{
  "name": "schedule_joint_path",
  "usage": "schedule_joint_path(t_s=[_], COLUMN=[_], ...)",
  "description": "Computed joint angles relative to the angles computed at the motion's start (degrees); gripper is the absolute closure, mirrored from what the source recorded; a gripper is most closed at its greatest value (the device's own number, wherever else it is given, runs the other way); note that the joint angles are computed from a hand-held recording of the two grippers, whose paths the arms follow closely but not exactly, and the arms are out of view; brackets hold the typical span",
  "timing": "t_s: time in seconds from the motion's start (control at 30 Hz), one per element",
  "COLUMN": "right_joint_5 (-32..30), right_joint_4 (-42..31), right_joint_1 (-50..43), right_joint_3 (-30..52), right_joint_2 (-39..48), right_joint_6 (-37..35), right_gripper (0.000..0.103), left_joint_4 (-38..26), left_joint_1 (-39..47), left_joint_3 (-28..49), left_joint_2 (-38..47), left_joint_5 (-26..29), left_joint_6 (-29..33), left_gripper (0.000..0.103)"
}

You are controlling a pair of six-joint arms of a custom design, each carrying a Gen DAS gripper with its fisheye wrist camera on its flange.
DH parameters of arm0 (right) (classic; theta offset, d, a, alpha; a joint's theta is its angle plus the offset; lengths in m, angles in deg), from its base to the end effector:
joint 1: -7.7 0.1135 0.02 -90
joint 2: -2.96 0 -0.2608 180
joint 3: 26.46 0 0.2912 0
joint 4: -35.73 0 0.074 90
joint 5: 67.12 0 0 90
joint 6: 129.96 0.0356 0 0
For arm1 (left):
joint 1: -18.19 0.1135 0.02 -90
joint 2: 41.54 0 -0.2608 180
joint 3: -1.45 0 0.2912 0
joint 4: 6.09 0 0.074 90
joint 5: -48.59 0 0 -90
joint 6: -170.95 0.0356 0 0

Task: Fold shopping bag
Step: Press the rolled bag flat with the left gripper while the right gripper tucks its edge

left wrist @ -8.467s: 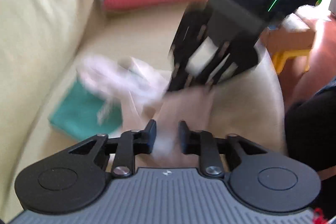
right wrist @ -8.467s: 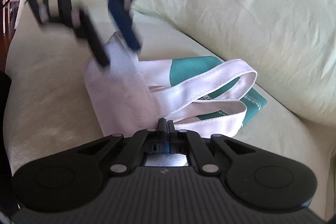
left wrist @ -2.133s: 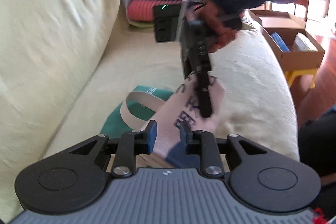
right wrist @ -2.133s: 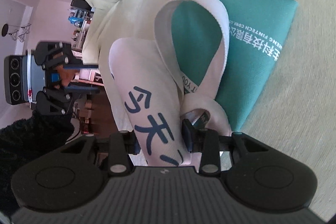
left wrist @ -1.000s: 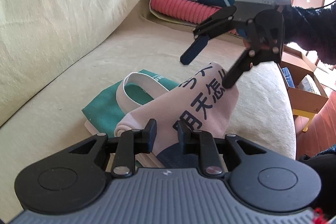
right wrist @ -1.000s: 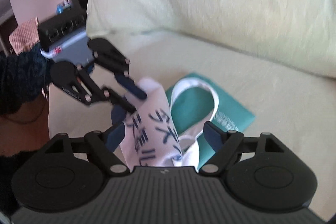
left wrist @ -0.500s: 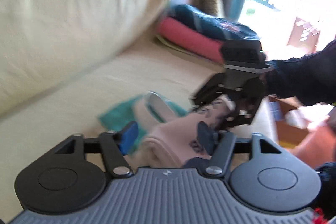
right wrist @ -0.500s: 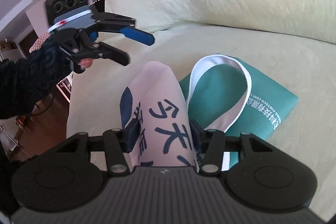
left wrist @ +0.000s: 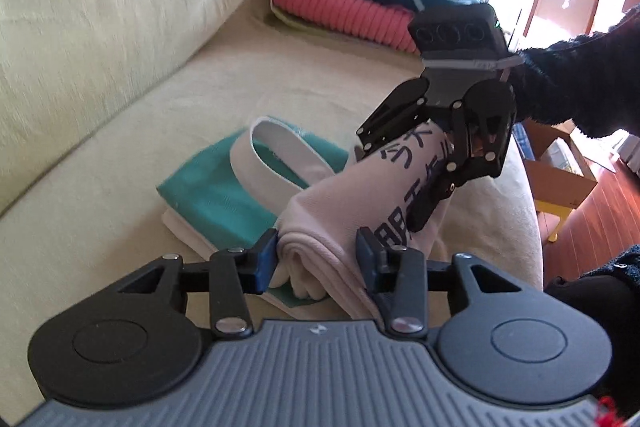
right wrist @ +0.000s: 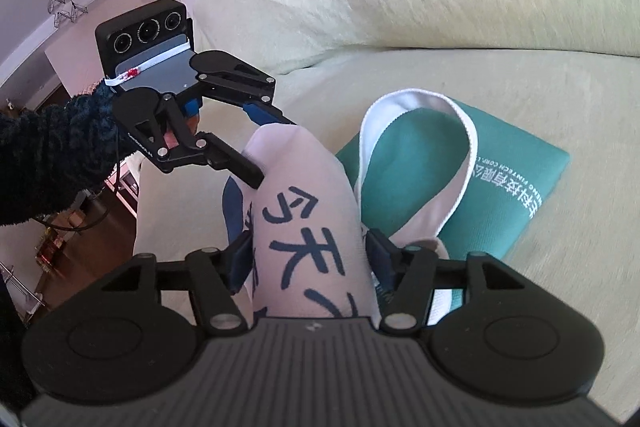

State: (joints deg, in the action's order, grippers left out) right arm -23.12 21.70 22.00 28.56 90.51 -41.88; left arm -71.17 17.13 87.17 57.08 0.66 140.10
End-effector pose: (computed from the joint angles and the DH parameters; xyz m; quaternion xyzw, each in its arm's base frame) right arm 0.3059 0.1044 0.1458 -0.2638 0.8262 0.3976 0.2995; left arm 0.3633 -0.0306 0.2081 0.4981 0.7842 -0.2646 0.2587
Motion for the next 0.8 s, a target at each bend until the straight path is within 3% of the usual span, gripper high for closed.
schedule_joint_path(t_s=[0.1, 0.17, 0.23, 0.3, 0.4, 0.5, 0.57, 0.63, 0.7, 0.8], right_joint_5=[-3.2, -9.4, -15.0, -17.9, -18.7, -20.5, -21.1, -21.0, -20.8, -18.6], right_joint_4=[-2.0, -7.4, -13.9, -25.2, -35.5, -47.7, -52.1, -56.5, -60.1, -65.7], right_joint_1=[-1.4, -3.6, -5.4, -6.7, -6.7, -6.9, -6.7, -6.3, -5.8, -4.4], right_joint_3=[1.6, 5.8, 11.4, 20.3, 30.0, 39.9, 44.0, 48.3, 51.7, 58.0], right_joint_2=[1.8, 5.7, 11.4, 19.0, 26.4, 34.1, 37.2, 40.1, 42.2, 45.1], right_joint_6=[3.8, 8.3, 11.4, 14.0, 16.8, 10.7, 8.3, 5.3, 3.3, 0.9], right_gripper=[0.056, 0.059, 0.06, 0.063, 0.065, 0.067, 0.067, 0.067, 0.067, 0.067], left_joint_4=[-5.1, -12.0, -14.2, -11.9, -4.5, 2.5, 8.0, 7.2, 8.0, 9.1], left_joint_1=[-0.5, -0.9, -1.0, -1.1, -1.1, -1.8, -2.3, -2.4, -6.6, -7.6], left_joint_3=[4.1, 10.7, 14.2, 13.8, 8.7, 1.6, -4.1, -4.9, -5.5, -5.7], left_joint_2=[2.4, 6.4, 9.4, 10.0, 6.7, -1.1, -8.8, -11.3, -9.5, -7.2], left_joint_5=[-1.3, -2.6, -3.0, -3.3, -3.8, -6.2, -7.0, -3.5, -10.7, -10.9], left_joint_6=[-3.6, -6.2, -9.1, -11.4, -13.0, -10.1, -5.9, -0.8, 3.1, 3.4], left_gripper=[0.057, 0.057, 0.058, 0.058, 0.057, 0.058, 0.059, 0.057, 0.058, 0.063])
